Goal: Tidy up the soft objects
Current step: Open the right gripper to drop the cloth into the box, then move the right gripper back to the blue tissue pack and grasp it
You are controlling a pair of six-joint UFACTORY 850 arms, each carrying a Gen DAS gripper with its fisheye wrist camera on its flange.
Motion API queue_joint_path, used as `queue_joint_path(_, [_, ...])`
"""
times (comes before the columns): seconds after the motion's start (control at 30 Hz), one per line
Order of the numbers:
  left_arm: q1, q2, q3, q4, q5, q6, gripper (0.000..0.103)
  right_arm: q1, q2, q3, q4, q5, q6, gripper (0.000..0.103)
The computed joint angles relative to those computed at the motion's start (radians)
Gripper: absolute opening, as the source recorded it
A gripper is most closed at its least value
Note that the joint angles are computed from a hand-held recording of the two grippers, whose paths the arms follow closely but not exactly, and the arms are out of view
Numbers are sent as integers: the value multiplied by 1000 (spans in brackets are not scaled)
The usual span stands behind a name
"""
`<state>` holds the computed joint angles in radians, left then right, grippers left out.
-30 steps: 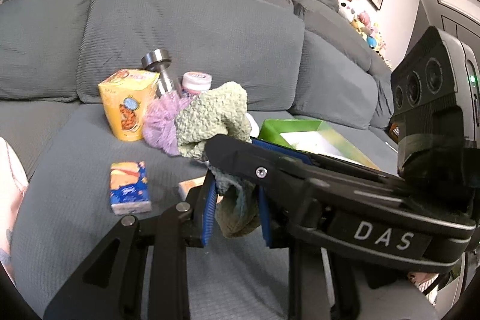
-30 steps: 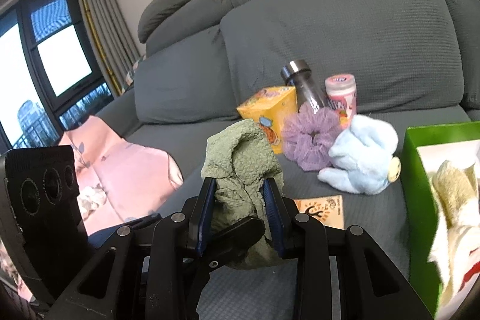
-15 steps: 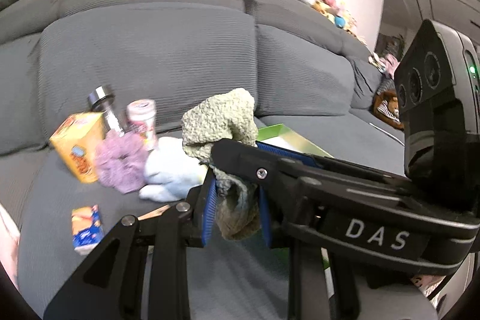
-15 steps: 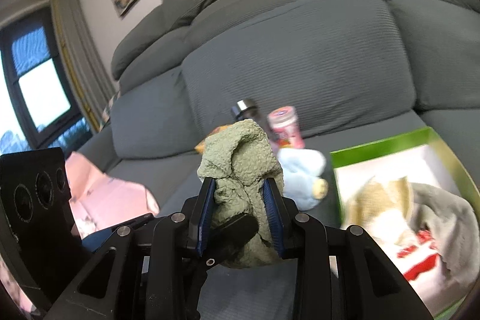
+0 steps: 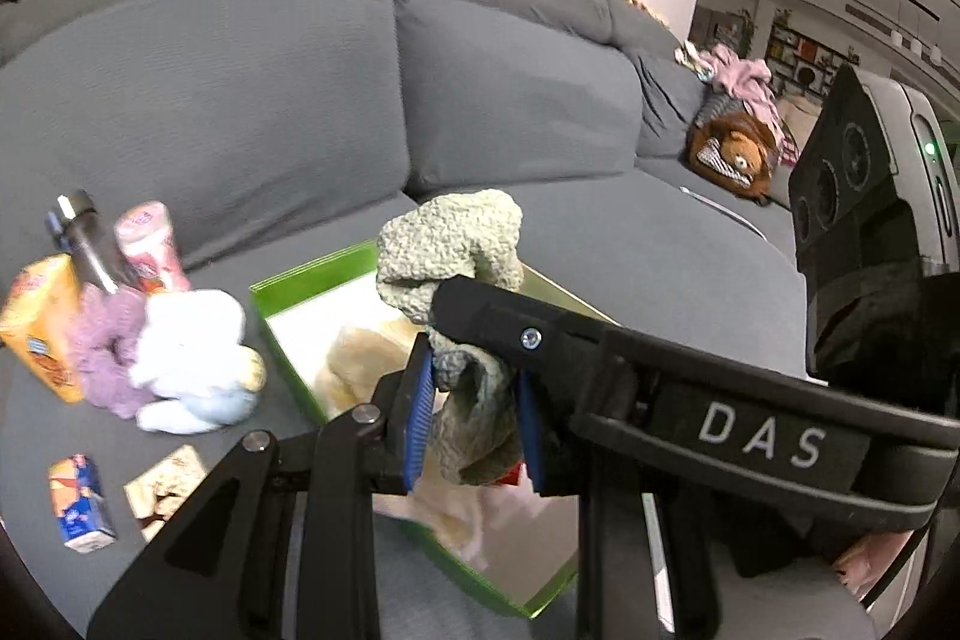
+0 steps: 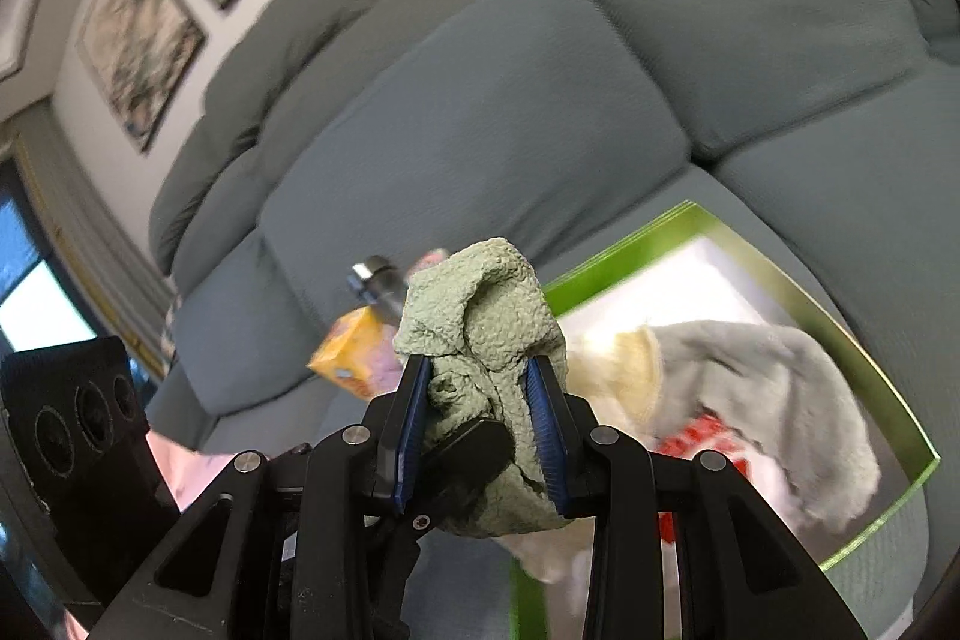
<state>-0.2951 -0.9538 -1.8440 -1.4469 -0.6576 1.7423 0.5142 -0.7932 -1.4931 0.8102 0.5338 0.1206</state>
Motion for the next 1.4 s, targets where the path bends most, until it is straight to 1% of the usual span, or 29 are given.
queue_joint_path(0.13, [-17, -60, -97, 169, -30, -203, 23, -20, -2, 10, 33, -49, 53, 36])
queue_joint_path(0.23, [-30, -110, -181, 313, -50, -372, 24, -31, -12, 2, 94, -96, 39, 36])
queue_joint_path(0.3, [-37, -151, -253, 419, -78, -501, 24, -39, -21, -11, 148, -131, 8, 36])
queue_joint_path(0.4, [-46, -182, -303, 500, -101, -595, 25, -45, -41, -44, 302, -175, -131, 36])
queue_joint_path(0.5, [-55, -205, -337, 572, -114, -678, 27, -49, -61, -81, 535, -204, -351, 36])
queue_joint_path(0.63, [-59, -210, -341, 609, -118, -718, 31, -56, -78, -105, 791, -214, -583, 36])
queue_joint_path(0.7, [-58, -208, -337, 615, -120, -722, 36, -61, -84, -113, 867, -218, -653, 36])
queue_joint_path(0.77, [-54, -201, -325, 600, -124, -710, 42, -60, -79, -104, 857, -212, -640, 36])
queue_joint_path(0.8, [-51, -193, -314, 584, -128, -696, 45, -58, -75, -99, 850, -205, -631, 39])
queue_joint_path(0.83, [-47, -189, -309, 565, -133, -681, 51, -54, -71, -96, 845, -188, -627, 46])
queue_joint_path(0.87, [-42, -180, -294, 543, -131, -662, 55, -49, -67, -92, 836, -170, -618, 50])
queue_joint_path(0.9, [-34, -163, -269, 508, -131, -633, 61, -42, -59, -83, 811, -140, -596, 59])
queue_joint_path(0.93, [-26, -163, -270, 490, -141, -623, 65, -36, -54, -79, 796, -119, -586, 65])
queue_joint_path(0.97, [-18, -152, -256, 469, -148, -608, 66, -29, -47, -72, 776, -93, -571, 66])
queue_joint_path(1.03, [-2, -130, -225, 426, -147, -580, 76, -16, -42, -79, 784, -47, -596, 67])
queue_joint_path(1.07, [8, -119, -210, 403, -147, -564, 79, -9, -41, -82, 781, -24, -605, 67])
queue_joint_path(1.1, [19, -104, -187, 379, -138, -543, 85, -2, -38, -83, 765, 2, -604, 73])
queue_joint_path(1.13, [30, -85, -162, 350, -122, -518, 89, 9, -36, -83, 741, 37, -595, 84])
queue_joint_path(1.17, [40, -70, -138, 320, -106, -488, 90, 17, -37, -88, 731, 66, -597, 88])
queue_joint_path(1.2, [52, -54, -113, 286, -91, -452, 91, 28, -37, -93, 720, 98, -606, 90])
queue_joint_path(1.23, [65, -43, -99, 264, -79, -427, 93, 34, -39, -101, 717, 115, -619, 90])
queue_joint_path(1.4, [129, -26, -72, 205, -35, -417, 95, 59, -64, -165, 719, 156, -704, 90])
